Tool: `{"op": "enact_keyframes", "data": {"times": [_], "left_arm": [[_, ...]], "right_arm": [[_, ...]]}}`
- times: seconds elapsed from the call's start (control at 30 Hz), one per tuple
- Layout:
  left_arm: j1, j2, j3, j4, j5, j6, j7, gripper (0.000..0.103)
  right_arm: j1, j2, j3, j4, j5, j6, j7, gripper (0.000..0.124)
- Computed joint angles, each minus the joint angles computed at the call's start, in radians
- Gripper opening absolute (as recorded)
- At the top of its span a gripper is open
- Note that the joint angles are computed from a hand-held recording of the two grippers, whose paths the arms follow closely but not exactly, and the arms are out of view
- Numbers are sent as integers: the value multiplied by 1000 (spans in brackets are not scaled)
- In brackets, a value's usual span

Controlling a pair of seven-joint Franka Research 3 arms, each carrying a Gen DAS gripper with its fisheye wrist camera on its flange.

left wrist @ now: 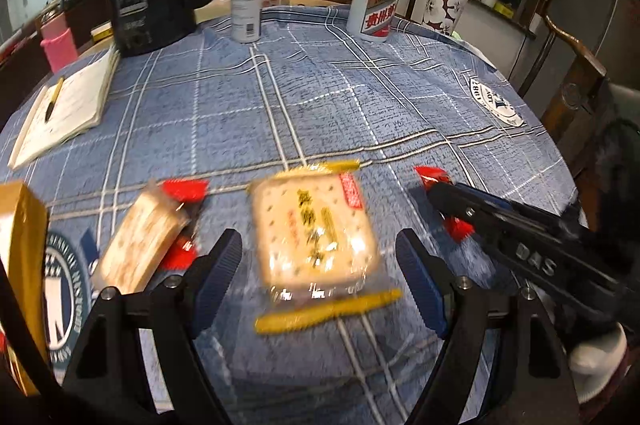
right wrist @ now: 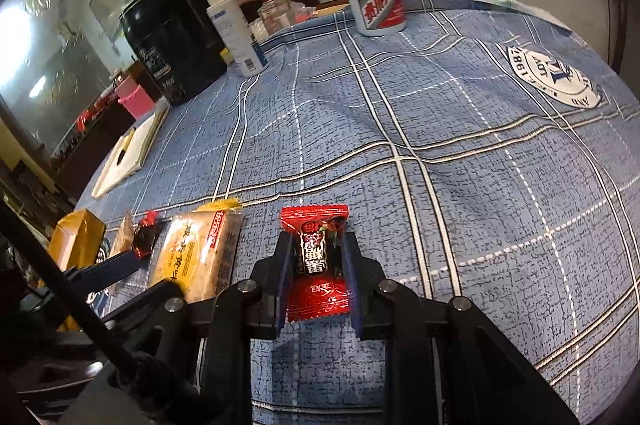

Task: Organize snacks
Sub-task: 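Grasp the red wrapped candy with the right tool, then grasp the yellow cracker pack with the left tool while the right tool holds the candy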

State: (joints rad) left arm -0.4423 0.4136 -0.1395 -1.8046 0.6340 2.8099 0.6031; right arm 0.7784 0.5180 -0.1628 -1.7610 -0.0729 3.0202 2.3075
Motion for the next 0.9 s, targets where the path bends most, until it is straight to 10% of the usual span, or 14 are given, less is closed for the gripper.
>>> {"op": "enact_keyframes", "data": {"times": [0.6, 0.9], "left_arm": [[-47, 64, 41, 82, 56, -100, -28, 70], [-20, -139, 38, -160, 159, 41, -254, 70]], "right_arm": [[60, -1, -71, -10, -19, 14, 43, 23], [117, 7, -138, -6, -84, -2, 118, 23]]}}
